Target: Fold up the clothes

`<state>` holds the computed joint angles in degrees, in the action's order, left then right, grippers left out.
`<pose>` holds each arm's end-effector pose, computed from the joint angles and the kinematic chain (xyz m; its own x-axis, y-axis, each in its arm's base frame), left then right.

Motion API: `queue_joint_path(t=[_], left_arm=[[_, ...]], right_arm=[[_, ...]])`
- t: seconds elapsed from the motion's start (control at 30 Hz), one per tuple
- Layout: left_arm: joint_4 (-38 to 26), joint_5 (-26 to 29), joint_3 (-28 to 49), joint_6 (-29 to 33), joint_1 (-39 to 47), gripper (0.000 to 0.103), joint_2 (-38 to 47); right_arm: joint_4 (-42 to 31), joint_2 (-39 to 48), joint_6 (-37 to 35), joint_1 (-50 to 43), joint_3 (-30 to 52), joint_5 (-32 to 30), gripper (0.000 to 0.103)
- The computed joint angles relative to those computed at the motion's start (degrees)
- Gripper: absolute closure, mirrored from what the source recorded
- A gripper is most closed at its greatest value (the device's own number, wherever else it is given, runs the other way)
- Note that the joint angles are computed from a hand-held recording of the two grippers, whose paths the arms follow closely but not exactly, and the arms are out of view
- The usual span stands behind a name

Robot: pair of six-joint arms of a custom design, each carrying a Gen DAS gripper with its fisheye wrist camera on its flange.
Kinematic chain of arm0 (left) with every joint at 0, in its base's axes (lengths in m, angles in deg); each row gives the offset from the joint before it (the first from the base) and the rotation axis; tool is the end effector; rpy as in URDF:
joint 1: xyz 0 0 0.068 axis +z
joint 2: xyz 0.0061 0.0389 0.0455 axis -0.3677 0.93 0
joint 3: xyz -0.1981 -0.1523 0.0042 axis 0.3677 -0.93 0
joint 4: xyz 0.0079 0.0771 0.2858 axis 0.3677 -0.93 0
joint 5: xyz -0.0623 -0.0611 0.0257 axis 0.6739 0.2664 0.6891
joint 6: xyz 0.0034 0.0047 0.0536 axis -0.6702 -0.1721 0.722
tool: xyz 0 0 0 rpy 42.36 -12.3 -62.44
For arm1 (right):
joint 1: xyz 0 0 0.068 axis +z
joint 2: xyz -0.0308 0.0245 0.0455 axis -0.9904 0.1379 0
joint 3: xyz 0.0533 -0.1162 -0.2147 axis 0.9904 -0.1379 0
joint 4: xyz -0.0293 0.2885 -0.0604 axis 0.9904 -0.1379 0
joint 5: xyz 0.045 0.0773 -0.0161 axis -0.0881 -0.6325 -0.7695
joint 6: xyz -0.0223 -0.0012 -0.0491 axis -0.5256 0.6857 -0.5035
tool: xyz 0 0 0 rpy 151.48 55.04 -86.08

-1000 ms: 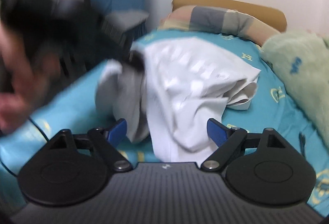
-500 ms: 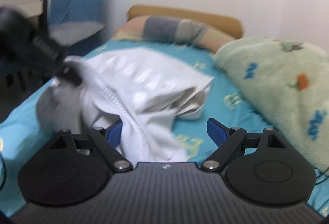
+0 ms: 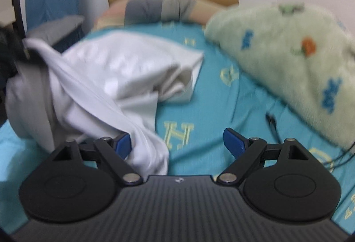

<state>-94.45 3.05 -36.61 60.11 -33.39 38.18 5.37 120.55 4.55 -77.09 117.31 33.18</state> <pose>0.2038 -0.0414 0.2420 -0.5982 -0.1758 -0.7818 0.0021 0.9753 -0.2209 0.2533 0.0250 0.1724 -0.5950 -0.1222 -0.7944 -0.1947 0.9808 -0.0051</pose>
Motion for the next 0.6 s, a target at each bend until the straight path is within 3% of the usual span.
queue_joint_path(t=[0.1,0.2,0.27,0.37,0.53,0.6], left_arm=[[0.1,1.1,-0.1,-1.0,1.6,0.098,-3.4],[-1.9,4.8,0.6,-1.8,5.0,0.098,-6.4],[-3.6,7.8,1.0,0.0,7.2,0.098,-7.5],[-5.8,10.9,1.2,4.8,9.2,0.095,-7.6],[-6.6,6.7,-0.1,8.4,6.6,0.076,-6.2],[-6.1,2.8,-0.6,9.7,3.9,0.059,-5.3]], right_arm=[[-2.0,-0.5,1.8,-0.9,0.6,-0.9,0.016],[3.1,-11.2,4.1,-1.9,-4.5,1.9,0.016],[9.5,-21.3,6.1,-3.2,-9.7,1.4,0.016],[15.5,-29.5,7.3,-4.7,-13.3,-1.9,0.016],[20.1,-28.6,6.5,-5.0,-13.8,-5.9,0.016],[20.9,-26.9,6.5,-5.1,-13.2,-7.4,0.016]])
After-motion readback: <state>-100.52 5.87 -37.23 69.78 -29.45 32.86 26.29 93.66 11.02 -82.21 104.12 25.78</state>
